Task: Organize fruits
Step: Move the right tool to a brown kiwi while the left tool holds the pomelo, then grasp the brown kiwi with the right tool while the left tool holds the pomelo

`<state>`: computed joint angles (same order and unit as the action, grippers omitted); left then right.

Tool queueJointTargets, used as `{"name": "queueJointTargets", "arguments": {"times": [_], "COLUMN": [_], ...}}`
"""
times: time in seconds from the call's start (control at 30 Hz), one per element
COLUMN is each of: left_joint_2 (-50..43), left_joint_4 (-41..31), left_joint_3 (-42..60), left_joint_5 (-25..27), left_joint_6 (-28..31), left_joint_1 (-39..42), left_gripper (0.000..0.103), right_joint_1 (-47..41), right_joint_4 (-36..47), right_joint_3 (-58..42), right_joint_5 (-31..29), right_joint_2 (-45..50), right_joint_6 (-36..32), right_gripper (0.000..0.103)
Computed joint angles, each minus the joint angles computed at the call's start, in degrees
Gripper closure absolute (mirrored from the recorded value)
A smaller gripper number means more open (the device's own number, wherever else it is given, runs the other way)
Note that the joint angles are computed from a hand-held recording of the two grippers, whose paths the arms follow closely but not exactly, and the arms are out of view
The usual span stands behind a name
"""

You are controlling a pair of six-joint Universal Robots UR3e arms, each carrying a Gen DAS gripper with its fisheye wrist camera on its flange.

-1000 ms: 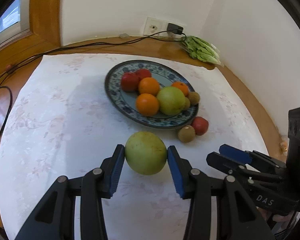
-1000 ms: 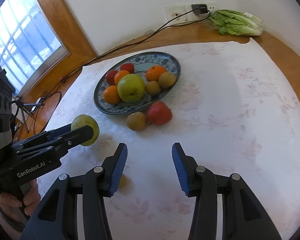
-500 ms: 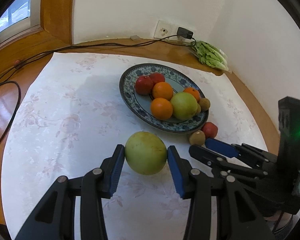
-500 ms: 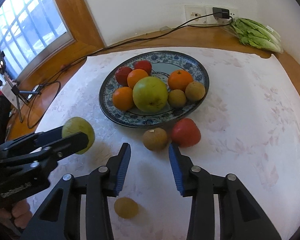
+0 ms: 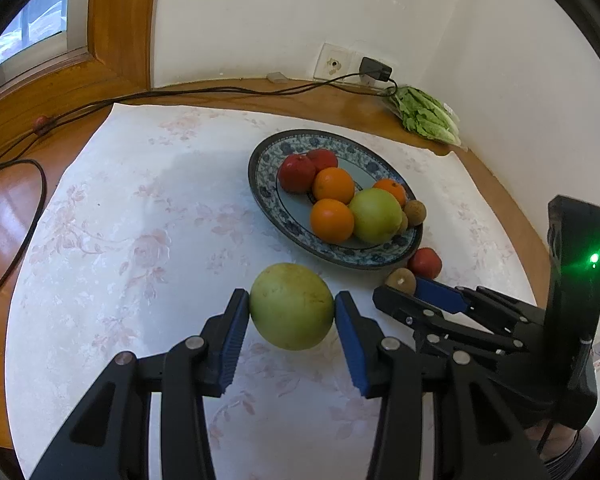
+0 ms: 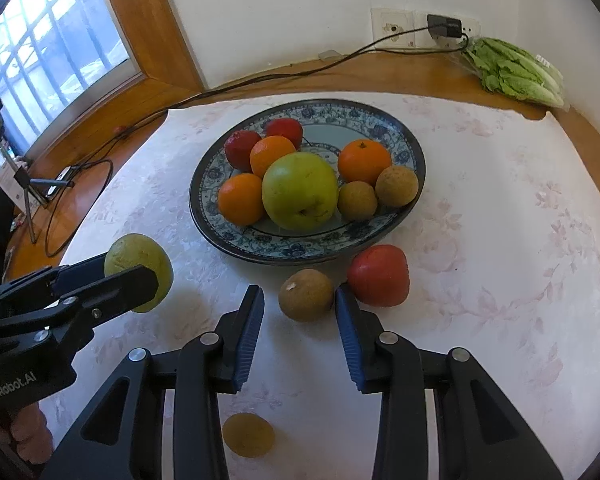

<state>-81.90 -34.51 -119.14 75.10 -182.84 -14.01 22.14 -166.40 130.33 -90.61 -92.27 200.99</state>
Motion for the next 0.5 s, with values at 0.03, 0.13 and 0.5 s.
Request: {"name": "queueJointTargets", "arguments": {"times": [0.03,0.13,0.5], "left_joint_2": [-0.14,-0.53,-1.60], "left_joint_4": [0.07,0.19,0.82], "left_joint_3": [0.05,0.22,0.48], "left_joint_5": [0.06,0.17,1.03], "left_joint_6": [-0.07,-0.13,-0.49], "left_joint_1": [-0.05,-0.15,-1.47], "left_gripper": [0.057,0.057,0.057], "right_joint_1": [-0.04,-0.48,-3.10], "right_joint_4": [0.08,-0.60,-2.75], "right_joint_3": [0.01,0.75,5.66], "right_joint_5": [0.01,0.39,3.67], "right_joint_2": [-0.03,-0.37,-4.40], "right_joint_6": [0.09,0.11,-0.07], "right_gripper": [0.067,0.073,0.074]}}
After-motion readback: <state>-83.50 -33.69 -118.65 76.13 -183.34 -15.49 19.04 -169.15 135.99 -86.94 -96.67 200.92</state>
